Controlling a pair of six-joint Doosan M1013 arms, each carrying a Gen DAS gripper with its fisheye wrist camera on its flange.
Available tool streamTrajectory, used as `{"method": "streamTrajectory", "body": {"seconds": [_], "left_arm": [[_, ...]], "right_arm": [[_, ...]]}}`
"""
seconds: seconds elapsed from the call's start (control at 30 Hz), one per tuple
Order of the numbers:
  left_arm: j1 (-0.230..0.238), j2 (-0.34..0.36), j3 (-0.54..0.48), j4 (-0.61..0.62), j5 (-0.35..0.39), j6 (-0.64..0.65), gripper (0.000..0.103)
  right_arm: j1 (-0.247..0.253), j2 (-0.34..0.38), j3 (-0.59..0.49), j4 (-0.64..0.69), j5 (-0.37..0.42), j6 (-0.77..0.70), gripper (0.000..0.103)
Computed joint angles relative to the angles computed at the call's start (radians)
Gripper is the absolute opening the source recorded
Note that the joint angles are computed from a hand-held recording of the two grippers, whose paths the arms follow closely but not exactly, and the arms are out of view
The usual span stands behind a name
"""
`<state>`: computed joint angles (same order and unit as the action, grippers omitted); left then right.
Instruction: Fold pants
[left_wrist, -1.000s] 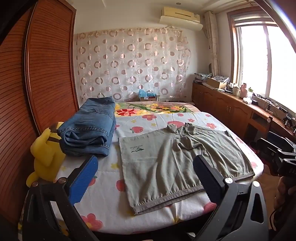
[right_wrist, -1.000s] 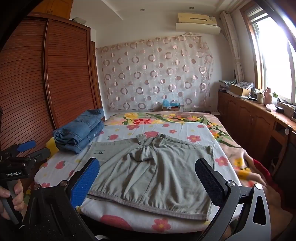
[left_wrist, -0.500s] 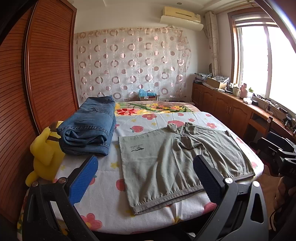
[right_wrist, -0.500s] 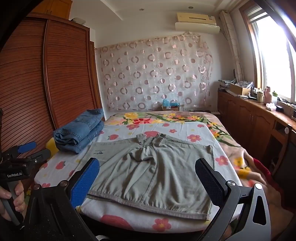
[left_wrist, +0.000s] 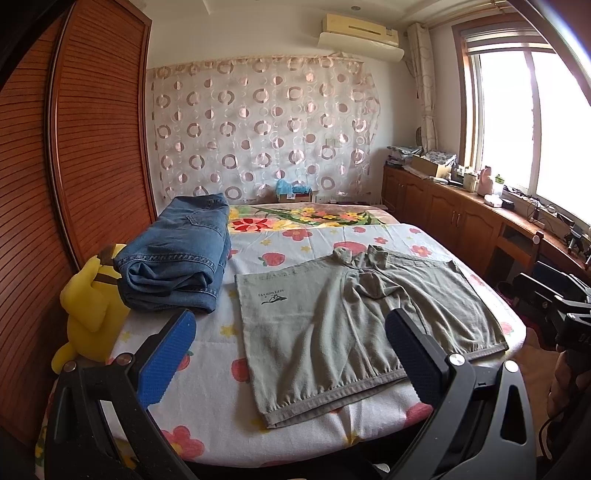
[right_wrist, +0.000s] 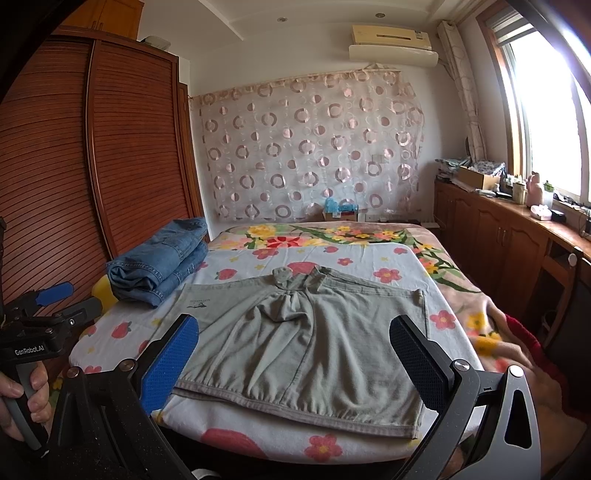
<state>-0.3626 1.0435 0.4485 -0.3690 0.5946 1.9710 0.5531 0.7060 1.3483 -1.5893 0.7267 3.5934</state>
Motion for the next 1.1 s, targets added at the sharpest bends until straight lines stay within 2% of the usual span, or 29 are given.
{"method": "streamTrajectory", "body": {"seconds": [0.1, 0.17, 0.5, 0.63, 1.1], "left_arm": [[-0.002, -0.018, 0.028, -0.003, -0.012, 0.004, 0.103], [-0.002, -0.008, 0.001, 0.006, 0.0, -0.008, 0.103], [-0.001, -0.007, 0.0, 0.002, 0.0, -0.003, 0.103], [0.001, 0.009, -0.044, 0.008, 0.021, -0.016, 0.103], [0.001, 0.006, -0.037, 0.004, 0.017, -0.011, 0.103]], "right_arm": [[0.0, 0.0, 0.0, 0.0, 0.0, 0.0, 0.103], [0.0, 0.0, 0.0, 0.0, 0.0, 0.001, 0.103], [0.0, 0.0, 0.0, 0.0, -0.002, 0.001, 0.103], [0.0, 0.0, -0.001, 0.0, -0.002, 0.002, 0.103], [0.002, 0.001, -0.002, 0.001, -0.001, -0.001, 0.103]]}}
